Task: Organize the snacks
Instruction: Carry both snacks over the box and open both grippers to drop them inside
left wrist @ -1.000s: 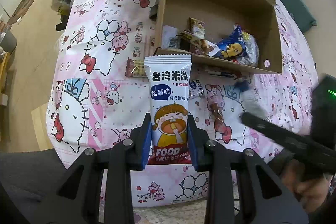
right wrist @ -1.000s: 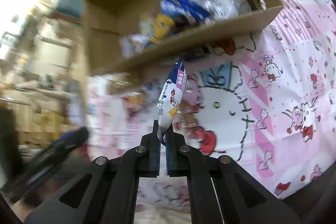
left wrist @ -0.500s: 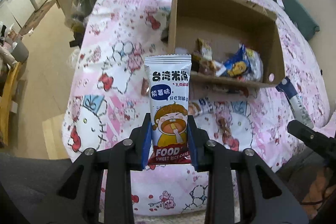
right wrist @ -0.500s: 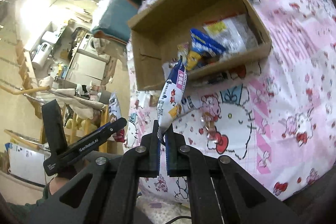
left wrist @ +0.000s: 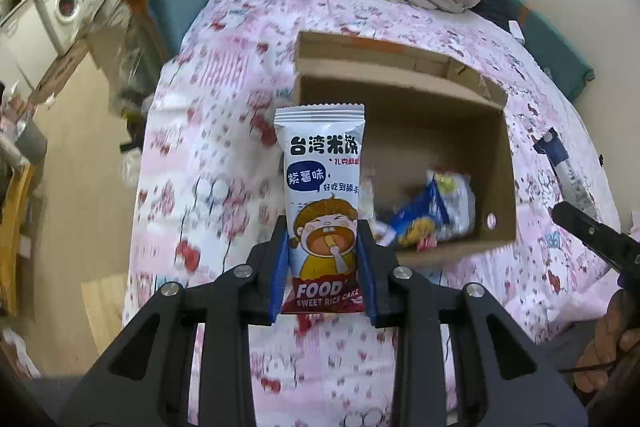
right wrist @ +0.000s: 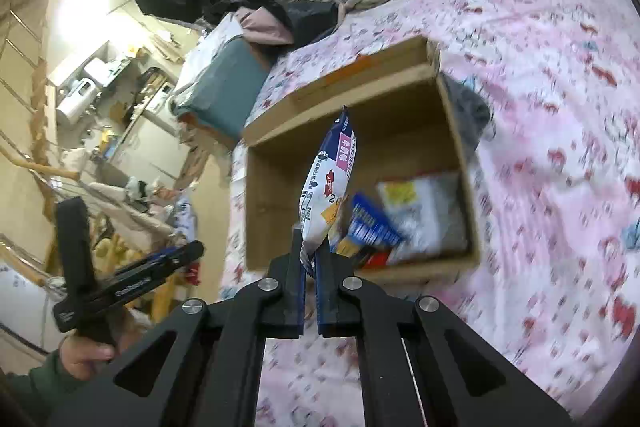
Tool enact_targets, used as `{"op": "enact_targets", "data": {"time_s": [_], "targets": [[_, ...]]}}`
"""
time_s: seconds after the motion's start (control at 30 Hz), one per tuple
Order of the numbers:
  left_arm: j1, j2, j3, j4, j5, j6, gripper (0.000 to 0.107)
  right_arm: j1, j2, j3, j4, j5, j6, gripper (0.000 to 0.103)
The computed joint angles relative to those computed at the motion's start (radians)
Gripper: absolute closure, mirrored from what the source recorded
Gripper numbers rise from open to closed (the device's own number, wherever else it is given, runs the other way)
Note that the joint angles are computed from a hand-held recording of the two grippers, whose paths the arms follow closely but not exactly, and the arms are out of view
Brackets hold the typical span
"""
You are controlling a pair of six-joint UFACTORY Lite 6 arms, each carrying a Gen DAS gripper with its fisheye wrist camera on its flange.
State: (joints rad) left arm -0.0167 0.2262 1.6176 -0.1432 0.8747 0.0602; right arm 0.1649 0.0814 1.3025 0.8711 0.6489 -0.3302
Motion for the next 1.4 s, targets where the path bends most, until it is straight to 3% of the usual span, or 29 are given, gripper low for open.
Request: {"op": "enact_targets", "data": {"time_s": [0.2,0.47,0.6,1.27,1.33,1.4], "targets": [[-0.056,0.219,0.246,0.061,-0.013,-0.052,0.08,-0.026,0.147,0.13,-0.015,-0.03,-0.027,0.099],[-0.065,0.31,0.204,-0.033,-0.107,0.036,0.08,-0.021,0.235,0.098,-0.017,-0.073,-0.047,0.099],[-0.097,0.307,0.153,0.05,-0.178,0.004,0.08,-0.002,0.273,0.13,-0.064,-0.075,-0.02,0.099],[-0.085,0.315,0.159,0.001,-0.186,0.048,0.079,0.017,0.347,0.199,-0.07,-0.016,-0.019,0.094],[-0.09,0.306,0.145,0.01,-0.195,0.046,0.077,0.019,0.35,0.203,-0.07,-0.014,-0.018,0.094],[-0.092,0.303,0.144,0.028,-0.201,0.029,0.058,0.023,0.35,0.205,-0.072,-0.014,-0.015,0.094]]}}
